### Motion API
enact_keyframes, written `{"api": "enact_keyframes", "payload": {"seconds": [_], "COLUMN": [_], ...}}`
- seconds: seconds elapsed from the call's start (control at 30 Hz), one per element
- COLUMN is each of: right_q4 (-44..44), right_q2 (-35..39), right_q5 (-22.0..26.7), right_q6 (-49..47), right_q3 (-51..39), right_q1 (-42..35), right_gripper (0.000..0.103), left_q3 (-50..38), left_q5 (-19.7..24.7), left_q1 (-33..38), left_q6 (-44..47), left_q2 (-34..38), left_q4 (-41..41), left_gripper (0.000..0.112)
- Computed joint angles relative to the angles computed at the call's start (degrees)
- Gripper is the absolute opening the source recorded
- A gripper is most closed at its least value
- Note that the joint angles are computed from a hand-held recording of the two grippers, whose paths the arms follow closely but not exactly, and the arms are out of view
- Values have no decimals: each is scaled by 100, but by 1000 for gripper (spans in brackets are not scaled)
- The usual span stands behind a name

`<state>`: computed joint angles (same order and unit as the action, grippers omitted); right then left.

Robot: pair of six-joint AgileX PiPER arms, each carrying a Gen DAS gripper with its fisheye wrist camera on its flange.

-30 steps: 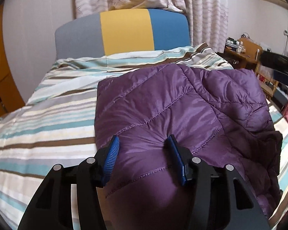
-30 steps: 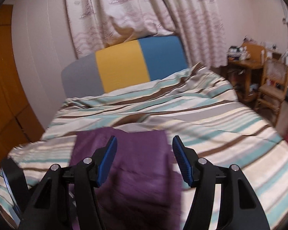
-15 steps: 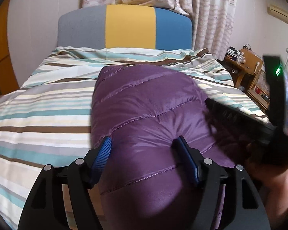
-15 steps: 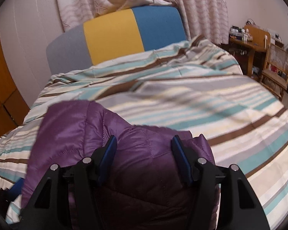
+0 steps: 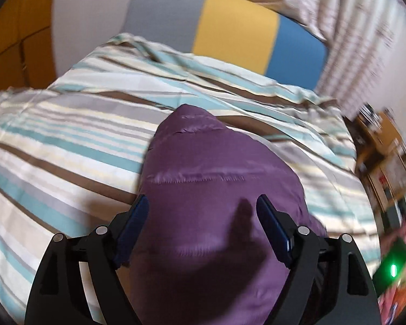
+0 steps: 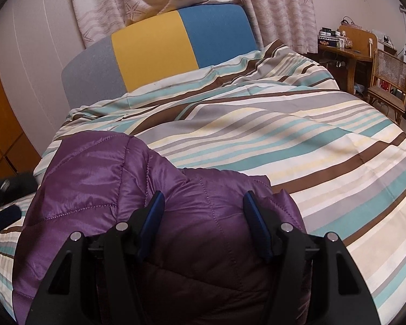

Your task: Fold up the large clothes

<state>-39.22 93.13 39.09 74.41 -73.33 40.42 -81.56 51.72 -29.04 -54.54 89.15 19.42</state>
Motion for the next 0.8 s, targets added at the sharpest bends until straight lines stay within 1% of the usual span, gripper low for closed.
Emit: {"api": "enact_keyframes", "payload": {"seconds": [0.07,0.13,0.2,0.27,0.3,0.43,0.53,0.6,0.7,0.8], "right_q4": [56,81,129,233,328,584,925,1090,1134,1054], "right_q2": [19,25,32,73,127,338,483,623,765,784], "right_q5": [10,-22,-53,-51,3,207,144,176,134,106], "right_q6": [-56,-69,-140,-296,-445,-852,-1174,-1378,-1416,-1340], "right_q3": [-28,-21,-34,-91,-176,-454,-553,-682,-749,-715], "right_q1": [-2,-10,-27,-57,-67,-86,-221,-292,-349,-339], "right_gripper": [62,62,62,62,62,62,62,63,63,63], "left_q3": [-156,-151,159,415,540,750,888,797,687,794], "left_q5": [35,90,-209,-505,-657,-1032,-1340,-1325,-1288,-1407], "left_q1": [22,-73,-74,11,75,242,405,433,439,448], "left_q6": [114,101,0,-45,-36,104,283,369,404,359], "left_q2": [265,445,410,405,395,453,531,650,781,713], "left_q4": [-90,183,366,417,387,281,26,-80,-98,-100], "left_gripper": [81,81,81,84,85,85,88,89,90,90]}}
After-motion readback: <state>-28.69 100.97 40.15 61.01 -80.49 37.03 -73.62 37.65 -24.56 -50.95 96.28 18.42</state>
